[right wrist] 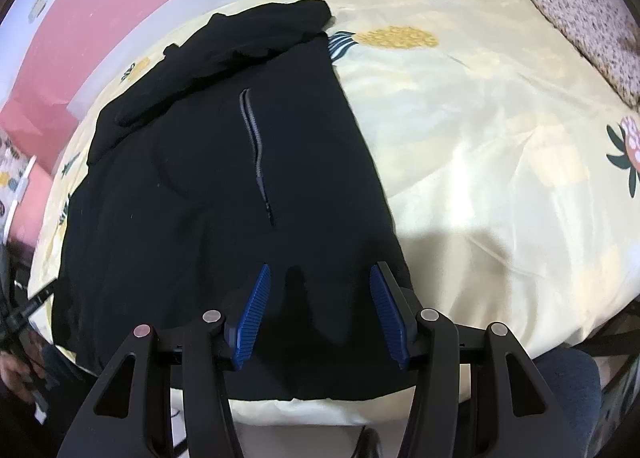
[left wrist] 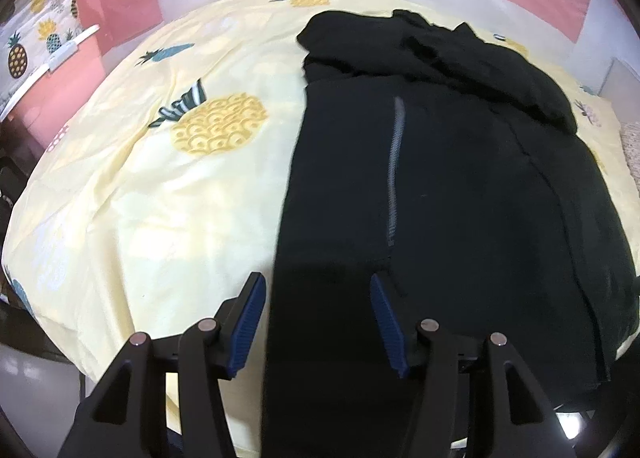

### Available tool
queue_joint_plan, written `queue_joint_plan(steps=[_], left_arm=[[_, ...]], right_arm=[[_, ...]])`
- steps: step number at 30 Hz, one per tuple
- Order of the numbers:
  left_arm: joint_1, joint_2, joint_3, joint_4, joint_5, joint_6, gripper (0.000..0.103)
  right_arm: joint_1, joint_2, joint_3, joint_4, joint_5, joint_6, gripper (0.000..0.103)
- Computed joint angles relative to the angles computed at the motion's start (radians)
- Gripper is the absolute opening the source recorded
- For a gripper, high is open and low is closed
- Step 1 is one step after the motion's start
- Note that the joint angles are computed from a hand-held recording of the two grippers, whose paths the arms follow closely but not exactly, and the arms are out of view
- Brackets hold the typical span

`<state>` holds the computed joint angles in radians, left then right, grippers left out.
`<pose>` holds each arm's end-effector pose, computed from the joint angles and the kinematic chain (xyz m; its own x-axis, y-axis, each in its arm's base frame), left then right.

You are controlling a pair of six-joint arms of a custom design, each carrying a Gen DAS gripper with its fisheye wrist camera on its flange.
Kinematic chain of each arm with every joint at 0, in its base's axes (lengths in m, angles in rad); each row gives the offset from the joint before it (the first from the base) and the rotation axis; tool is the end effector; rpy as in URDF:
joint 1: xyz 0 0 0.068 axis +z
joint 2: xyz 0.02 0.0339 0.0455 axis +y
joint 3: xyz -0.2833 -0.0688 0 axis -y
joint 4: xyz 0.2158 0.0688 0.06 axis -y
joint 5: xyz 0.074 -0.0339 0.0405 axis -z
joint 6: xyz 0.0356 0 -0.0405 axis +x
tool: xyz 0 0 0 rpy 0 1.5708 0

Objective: Fold large clothes
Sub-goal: 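Move both grippers to the coat hem and grasp it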

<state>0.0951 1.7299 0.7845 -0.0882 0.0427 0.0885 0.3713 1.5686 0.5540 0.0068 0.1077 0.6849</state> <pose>0.2947 0.0266 0.1593 -0.8584 0.0068 -0.5130 0.0028 1.0000 0.0087 0.2275 0.0845 0.1527 -0.8047 0.3616 -0.4709 0.2605 0.9277 0.2672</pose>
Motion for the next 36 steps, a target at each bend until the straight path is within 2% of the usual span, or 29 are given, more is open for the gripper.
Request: queue_joint_plan(steps=[10, 20, 21, 27, 29, 30, 31, 32, 34, 36], left_arm=[[0.026, 0.053, -0.006, 0.014, 0.020, 0.020, 0.063], [0.058, 0.082, -0.009, -0.012, 0.092, 0.037, 0.069], [0.066, 0.083, -0.013, -0.020, 0.115, 0.043, 0.074], [0.072, 0.088, -0.041, 0.000, 0.138, 0.066, 0.077], [0.071, 0.090, -0.039, -0.005, 0.138, 0.065, 0.077], [0.068, 0.089, -0.038, -0.007, 0.134, 0.065, 0.076], [0.066, 0.087, -0.037, -0.012, 0.134, 0.069, 0.072], [0.065, 0.083, -0.033, -0.023, 0.148, 0.075, 0.061], [0.053, 0.076, -0.015, -0.046, 0.138, 0.078, 0.050], [0.046, 0.063, -0.011, -0.060, 0.143, 0.089, 0.031]], right_arm=[[-0.059, 0.001, -0.013, 0.000, -0.021, 0.009, 0.053], [-0.149, 0.082, -0.040, 0.045, -0.207, -0.011, 0.061], [-0.152, 0.083, -0.040, 0.044, -0.217, -0.015, 0.061], [-0.166, 0.096, -0.039, 0.042, -0.253, -0.054, 0.061], [-0.161, 0.104, -0.031, 0.033, -0.253, -0.066, 0.055], [-0.161, 0.104, -0.031, 0.032, -0.255, -0.069, 0.052], [-0.160, 0.103, -0.035, 0.036, -0.260, -0.070, 0.044], [-0.164, 0.097, -0.044, 0.049, -0.275, -0.069, 0.037], [-0.168, 0.083, -0.061, 0.071, -0.300, -0.067, 0.031], [-0.158, 0.068, -0.066, 0.074, -0.297, -0.062, 0.027]])
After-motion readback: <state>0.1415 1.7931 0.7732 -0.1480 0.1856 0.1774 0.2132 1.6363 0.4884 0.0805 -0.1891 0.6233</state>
